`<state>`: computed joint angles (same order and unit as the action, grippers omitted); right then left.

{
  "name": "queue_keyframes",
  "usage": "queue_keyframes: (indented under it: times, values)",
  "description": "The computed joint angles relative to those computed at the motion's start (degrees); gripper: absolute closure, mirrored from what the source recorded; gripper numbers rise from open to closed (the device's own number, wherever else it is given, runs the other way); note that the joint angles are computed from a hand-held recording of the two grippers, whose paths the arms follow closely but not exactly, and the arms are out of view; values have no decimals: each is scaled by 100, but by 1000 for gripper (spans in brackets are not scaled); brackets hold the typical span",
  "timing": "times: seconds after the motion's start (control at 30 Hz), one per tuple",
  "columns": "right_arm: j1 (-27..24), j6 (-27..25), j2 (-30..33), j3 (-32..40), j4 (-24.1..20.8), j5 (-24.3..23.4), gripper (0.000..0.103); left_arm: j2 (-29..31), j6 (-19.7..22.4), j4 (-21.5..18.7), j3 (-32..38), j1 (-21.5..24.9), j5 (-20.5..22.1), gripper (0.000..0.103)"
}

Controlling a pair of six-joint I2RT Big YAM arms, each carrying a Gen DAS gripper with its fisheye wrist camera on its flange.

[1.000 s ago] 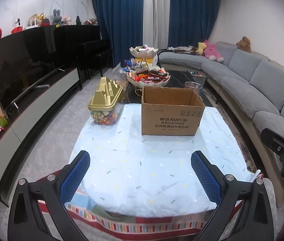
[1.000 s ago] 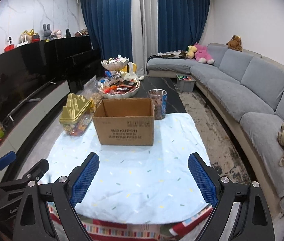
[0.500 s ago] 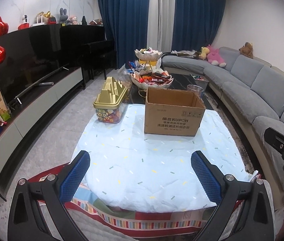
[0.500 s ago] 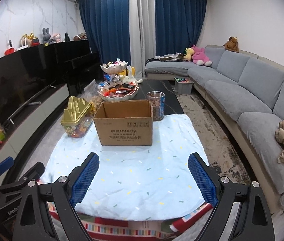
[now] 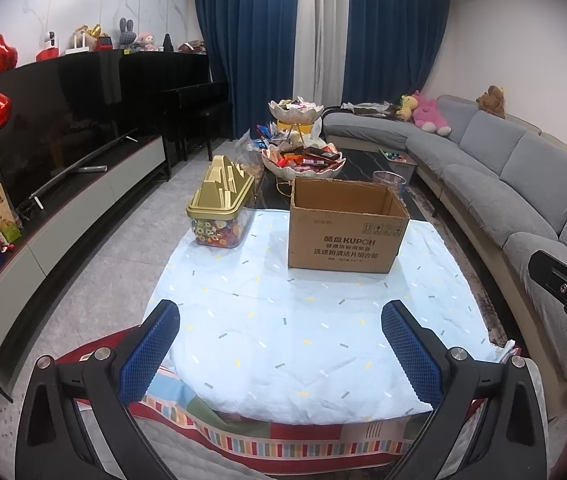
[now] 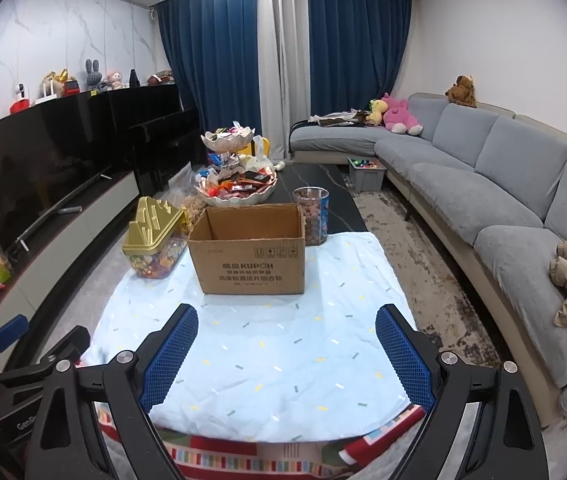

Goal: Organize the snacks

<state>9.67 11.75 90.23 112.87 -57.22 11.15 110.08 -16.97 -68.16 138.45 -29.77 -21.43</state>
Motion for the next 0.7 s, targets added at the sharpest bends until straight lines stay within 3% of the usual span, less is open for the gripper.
queue_keyframes:
  times: [0.7]
  values:
    - [-2, 3, -16, -7, 2, 4, 12, -24, -36, 21, -40, -7, 3, 0]
